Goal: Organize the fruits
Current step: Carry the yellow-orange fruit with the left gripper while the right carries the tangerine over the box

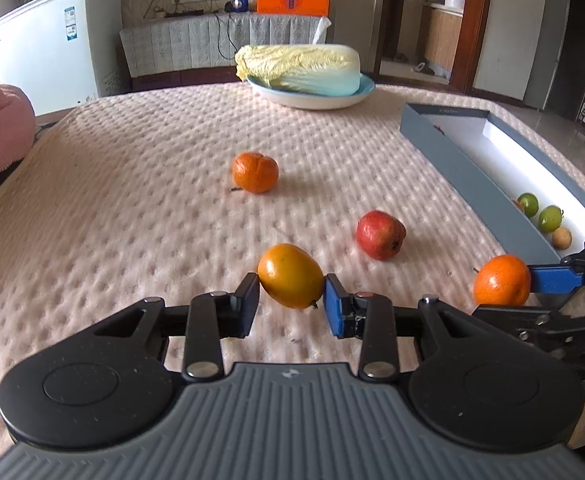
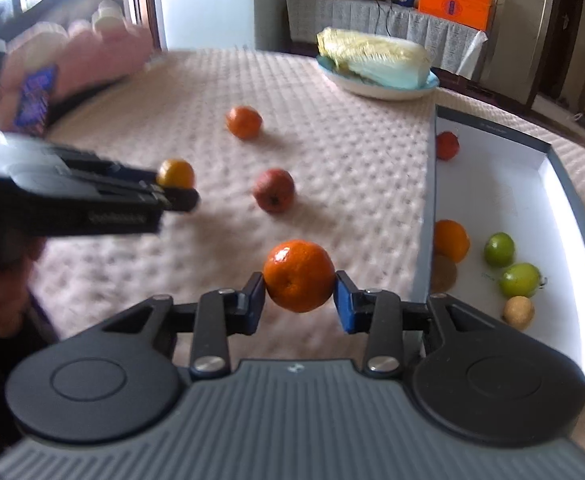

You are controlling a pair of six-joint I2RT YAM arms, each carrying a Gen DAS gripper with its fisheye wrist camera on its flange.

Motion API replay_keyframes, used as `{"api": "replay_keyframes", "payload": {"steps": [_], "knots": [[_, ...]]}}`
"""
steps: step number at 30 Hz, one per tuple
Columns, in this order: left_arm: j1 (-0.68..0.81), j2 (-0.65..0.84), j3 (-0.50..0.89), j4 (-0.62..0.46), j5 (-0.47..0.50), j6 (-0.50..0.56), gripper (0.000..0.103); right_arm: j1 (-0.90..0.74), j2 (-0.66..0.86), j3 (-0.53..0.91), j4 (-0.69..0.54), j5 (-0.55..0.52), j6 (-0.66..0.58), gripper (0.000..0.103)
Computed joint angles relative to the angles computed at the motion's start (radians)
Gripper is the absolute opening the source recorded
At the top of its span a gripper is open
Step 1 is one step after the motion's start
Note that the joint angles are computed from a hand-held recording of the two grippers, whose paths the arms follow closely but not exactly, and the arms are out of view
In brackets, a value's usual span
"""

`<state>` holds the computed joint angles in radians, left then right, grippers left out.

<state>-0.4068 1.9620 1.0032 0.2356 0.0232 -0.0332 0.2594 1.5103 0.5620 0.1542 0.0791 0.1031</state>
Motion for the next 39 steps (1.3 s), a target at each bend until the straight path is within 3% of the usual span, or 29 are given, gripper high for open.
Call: {"api": "replay_keyframes", "payload": {"steps": [7,15,39], "knots": [[0.01,-0.034,-0.03,0.038,-0.004,-0.015,0.04,-0.047,-0.142,-0.098,0.135,-0.129,0.047,0.04],[-0.016,-0.089,-0.073,0.073,-0.004,-0.022,0.04,-0.043,-0.235,-0.135,0.178,-0.136,0.047,0.04],[-0.089,-0.123,-0.074,0.107,0.008,-0.055,0.04,-0.092,-0.281,-0.169,0.179,-0.122,0.057,0.04]]}}
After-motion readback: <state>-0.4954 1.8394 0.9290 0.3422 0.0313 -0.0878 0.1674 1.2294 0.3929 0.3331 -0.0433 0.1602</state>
